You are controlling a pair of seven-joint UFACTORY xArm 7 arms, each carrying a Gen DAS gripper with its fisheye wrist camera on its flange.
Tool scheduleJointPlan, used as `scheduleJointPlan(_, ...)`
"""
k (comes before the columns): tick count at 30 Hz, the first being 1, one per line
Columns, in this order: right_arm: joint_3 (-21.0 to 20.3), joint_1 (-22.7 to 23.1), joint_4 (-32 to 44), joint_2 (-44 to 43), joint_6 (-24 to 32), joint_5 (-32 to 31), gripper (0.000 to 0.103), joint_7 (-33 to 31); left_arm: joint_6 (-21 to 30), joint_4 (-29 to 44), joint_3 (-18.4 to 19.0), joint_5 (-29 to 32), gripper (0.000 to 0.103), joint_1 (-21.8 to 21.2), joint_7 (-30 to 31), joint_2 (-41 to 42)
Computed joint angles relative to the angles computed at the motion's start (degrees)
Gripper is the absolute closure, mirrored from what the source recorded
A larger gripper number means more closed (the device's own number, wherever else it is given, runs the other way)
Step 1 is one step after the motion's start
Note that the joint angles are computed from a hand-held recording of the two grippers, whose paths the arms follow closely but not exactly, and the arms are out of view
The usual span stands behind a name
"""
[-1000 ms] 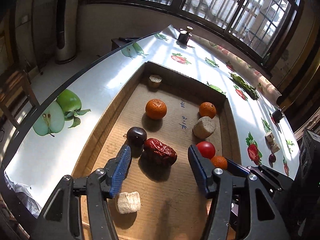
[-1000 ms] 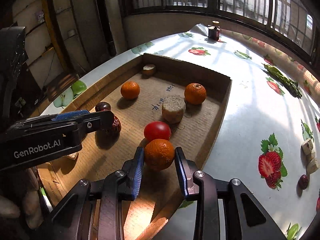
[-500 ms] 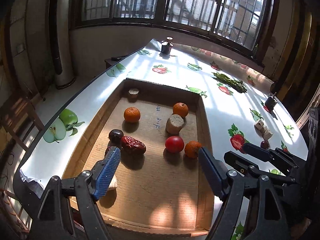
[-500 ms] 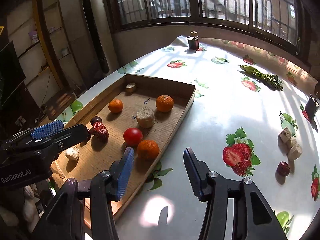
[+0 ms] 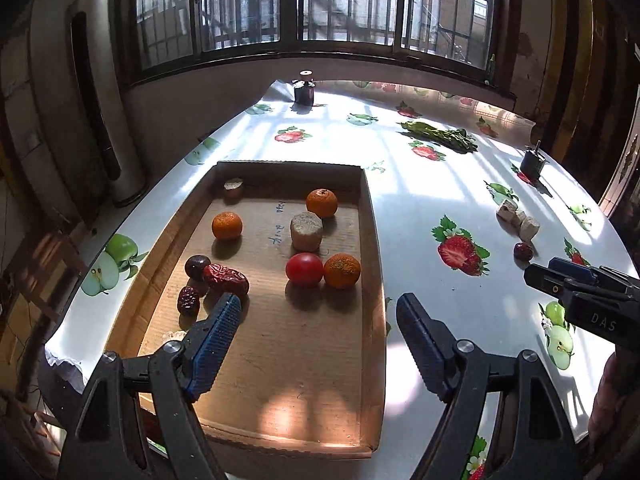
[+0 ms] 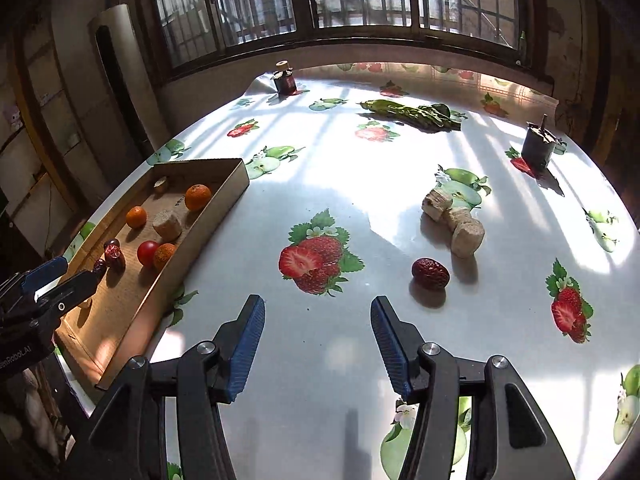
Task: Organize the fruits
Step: 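Withdraw both grippers from the box back toward the remaining items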
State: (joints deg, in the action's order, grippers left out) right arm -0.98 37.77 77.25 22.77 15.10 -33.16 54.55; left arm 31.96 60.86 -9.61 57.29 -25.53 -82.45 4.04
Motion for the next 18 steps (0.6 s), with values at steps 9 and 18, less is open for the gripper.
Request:
scheduleJointPlan(9, -1.8, -1.5, -6.2, -4.7, -0.7, -4.3, 0.043, 4.7, -2.1, 1.0, -0.1, -2.2, 0.023, -1.0, 2.9, 1.4)
scheduleJointPlan(18, -0.5, -9.8, -8.8, -7.7, 0.3, -3.9, 0.041, 9.1, -6.7, 3.1, 1.4, -6.3, 0.023, -2.6, 6.2, 5.1)
